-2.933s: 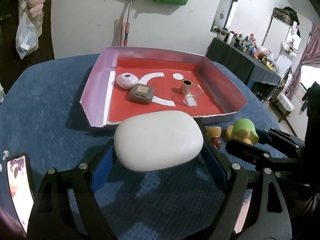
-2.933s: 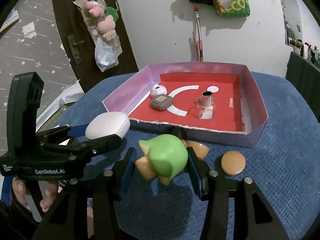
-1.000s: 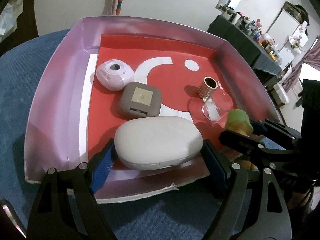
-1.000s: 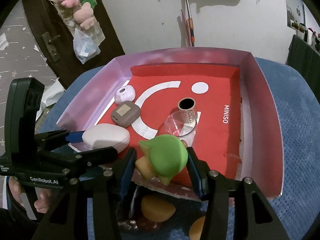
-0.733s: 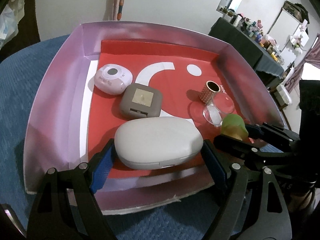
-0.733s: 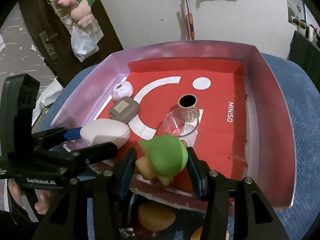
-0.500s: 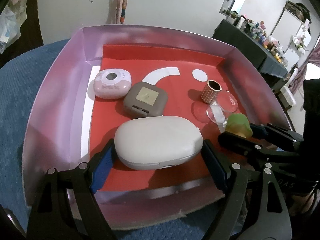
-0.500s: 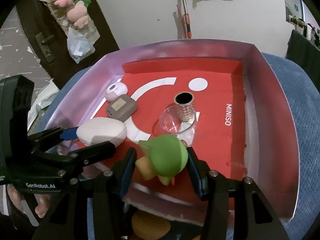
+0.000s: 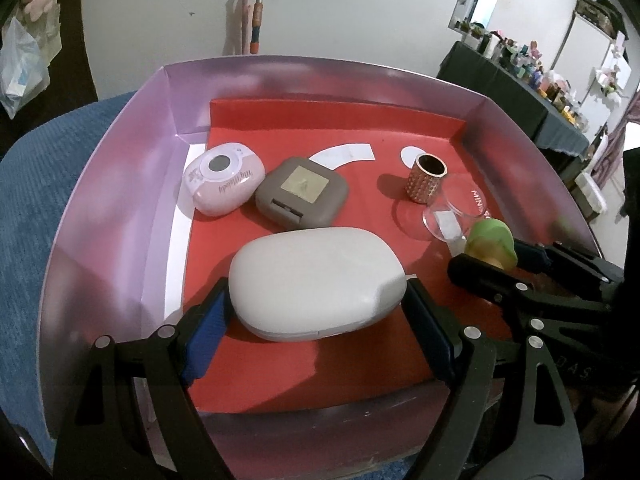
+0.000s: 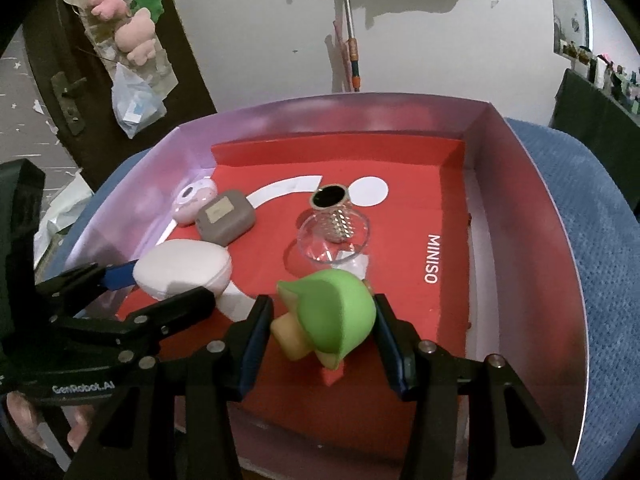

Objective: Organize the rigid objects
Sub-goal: 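Open both tools to set the white case and green figure on the red paper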

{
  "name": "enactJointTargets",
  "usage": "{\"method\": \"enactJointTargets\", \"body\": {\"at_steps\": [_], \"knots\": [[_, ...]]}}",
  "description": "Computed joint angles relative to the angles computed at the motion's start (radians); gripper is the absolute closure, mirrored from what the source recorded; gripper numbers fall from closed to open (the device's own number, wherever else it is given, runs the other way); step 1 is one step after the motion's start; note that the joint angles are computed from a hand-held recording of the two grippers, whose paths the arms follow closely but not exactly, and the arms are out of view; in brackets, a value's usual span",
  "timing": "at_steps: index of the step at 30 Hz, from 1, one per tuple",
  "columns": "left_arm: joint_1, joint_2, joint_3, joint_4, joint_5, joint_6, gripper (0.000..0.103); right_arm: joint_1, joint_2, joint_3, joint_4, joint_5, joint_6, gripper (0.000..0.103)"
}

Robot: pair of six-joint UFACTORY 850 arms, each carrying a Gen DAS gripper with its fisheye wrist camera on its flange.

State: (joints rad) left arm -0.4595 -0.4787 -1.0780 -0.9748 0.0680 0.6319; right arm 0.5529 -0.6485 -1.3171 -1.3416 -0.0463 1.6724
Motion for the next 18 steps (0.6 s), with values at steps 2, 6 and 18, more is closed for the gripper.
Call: {"method": "enactJointTargets", "body": {"at_steps": [2,6,18], "knots": [[-0.001,0.0,-0.001,-0.044,0.0,0.044,0.02,0.002,-0.003,-0.004,0.054,-0.007,-0.054,0.05],[-0.002,-0.002,-0.003,-0.094,0.0,0.096,0.02,0.001,-0.003,-0.004,0.062,-0.006,-0.062,0.05],[-0.002,-0.004,-0.01,-0.273,-0.005,0.279,0.019,0.0,-0.003,-0.003,0.019,-0.003,-0.018,0.05]]}}
